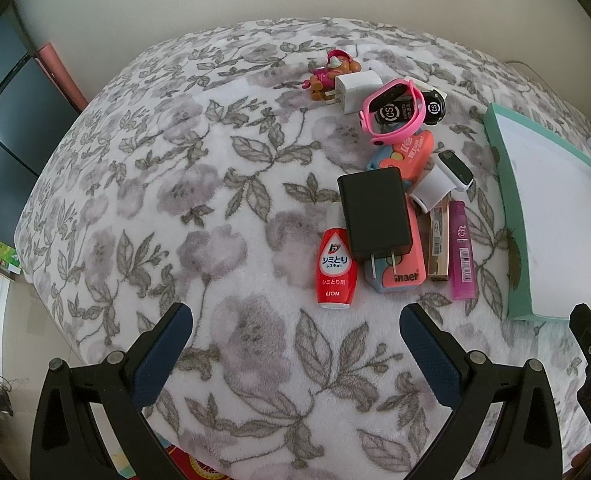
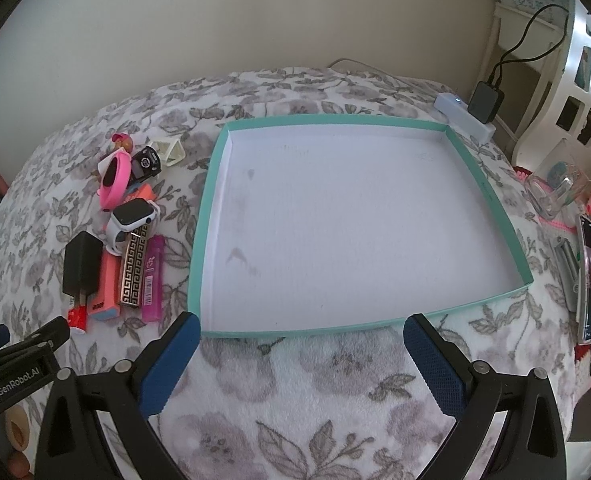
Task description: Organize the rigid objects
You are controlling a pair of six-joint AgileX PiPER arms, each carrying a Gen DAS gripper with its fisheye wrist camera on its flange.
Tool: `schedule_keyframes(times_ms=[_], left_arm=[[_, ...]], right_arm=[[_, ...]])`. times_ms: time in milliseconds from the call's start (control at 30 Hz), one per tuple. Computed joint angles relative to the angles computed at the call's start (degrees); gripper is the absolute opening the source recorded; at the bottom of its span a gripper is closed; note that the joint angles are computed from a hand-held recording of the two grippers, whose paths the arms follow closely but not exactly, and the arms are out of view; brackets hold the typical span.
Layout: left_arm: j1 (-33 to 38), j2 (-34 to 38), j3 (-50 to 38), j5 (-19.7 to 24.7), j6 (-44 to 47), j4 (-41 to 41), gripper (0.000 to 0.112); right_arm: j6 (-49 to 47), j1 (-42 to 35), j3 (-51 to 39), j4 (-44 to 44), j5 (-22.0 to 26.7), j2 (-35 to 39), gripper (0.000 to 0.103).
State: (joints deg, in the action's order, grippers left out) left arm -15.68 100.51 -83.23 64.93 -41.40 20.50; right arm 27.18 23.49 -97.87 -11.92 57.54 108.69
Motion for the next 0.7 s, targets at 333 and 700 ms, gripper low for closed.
schedule_keyframes(times_ms=[333, 700], left_arm=[[0.1, 0.1, -0.2, 0.1, 0.4, -0.1, 0.103], [1.4, 0.0, -0.5, -0.1, 0.0, -1.0, 0.103]], right_arm=[[-0.2, 0.0, -0.3, 0.1, 0.3, 0.2, 0.103], [-1.8, 0.0, -1.1, 1.2, -0.1, 0.7, 0.103]])
